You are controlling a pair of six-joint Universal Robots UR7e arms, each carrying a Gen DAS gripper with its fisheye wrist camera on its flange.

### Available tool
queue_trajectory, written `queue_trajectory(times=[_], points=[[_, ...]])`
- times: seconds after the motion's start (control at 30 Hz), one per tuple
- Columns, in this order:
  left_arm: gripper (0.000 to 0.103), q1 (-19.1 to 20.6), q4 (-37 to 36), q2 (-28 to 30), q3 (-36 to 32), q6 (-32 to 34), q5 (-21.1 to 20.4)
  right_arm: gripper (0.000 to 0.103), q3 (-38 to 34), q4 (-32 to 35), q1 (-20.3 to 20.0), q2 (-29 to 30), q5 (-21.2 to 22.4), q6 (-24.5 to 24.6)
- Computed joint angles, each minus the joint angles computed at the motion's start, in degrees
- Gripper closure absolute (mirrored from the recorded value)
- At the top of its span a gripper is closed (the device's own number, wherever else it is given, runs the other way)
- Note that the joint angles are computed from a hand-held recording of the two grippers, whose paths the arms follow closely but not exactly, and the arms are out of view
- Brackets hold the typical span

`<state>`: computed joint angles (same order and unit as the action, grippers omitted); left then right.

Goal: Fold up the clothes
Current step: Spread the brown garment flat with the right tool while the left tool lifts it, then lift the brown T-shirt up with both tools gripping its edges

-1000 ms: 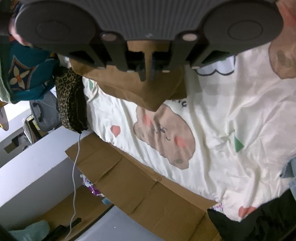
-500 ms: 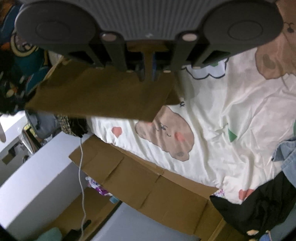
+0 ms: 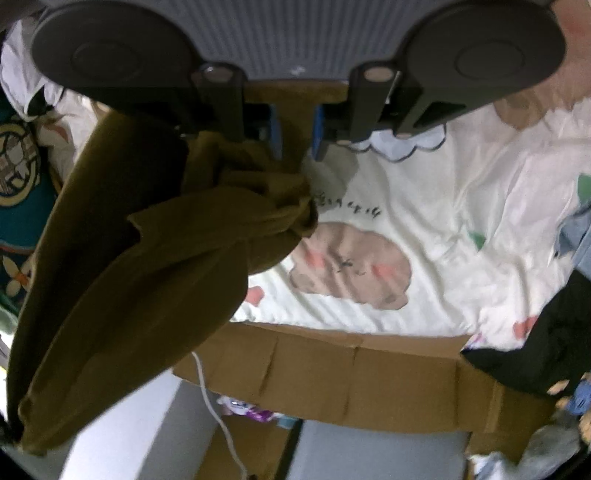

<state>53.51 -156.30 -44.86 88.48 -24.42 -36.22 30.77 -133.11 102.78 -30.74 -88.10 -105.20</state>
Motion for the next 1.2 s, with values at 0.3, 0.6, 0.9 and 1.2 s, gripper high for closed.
queue_trajectory(times=[0.3, 0.6, 0.9, 1.2], points=[[0.068, -0.56, -0.64, 3.47, -4.83, 16.16, 1.78, 0.099, -0.79, 0.39, 0.43, -1.49, -1.04, 3.96], [0.06, -0.41, 0.83, 5.26, -8.17, 26.55, 2.17, 0.099, -2.4, 1.67, 0.33, -0.81, -0.22, 5.69], [0.056, 1.05, 6.35, 5.1, -10.81, 34.98, -1.59, 0.099, -0.33, 2.6, -0.05, -1.86, 0.06, 5.07], [0.058, 2.3, 12.45, 7.93, -15.11, 45.48, -2.68, 0.099, 1.04, 4.01, -0.19, -2.64, -0.27, 4.43]])
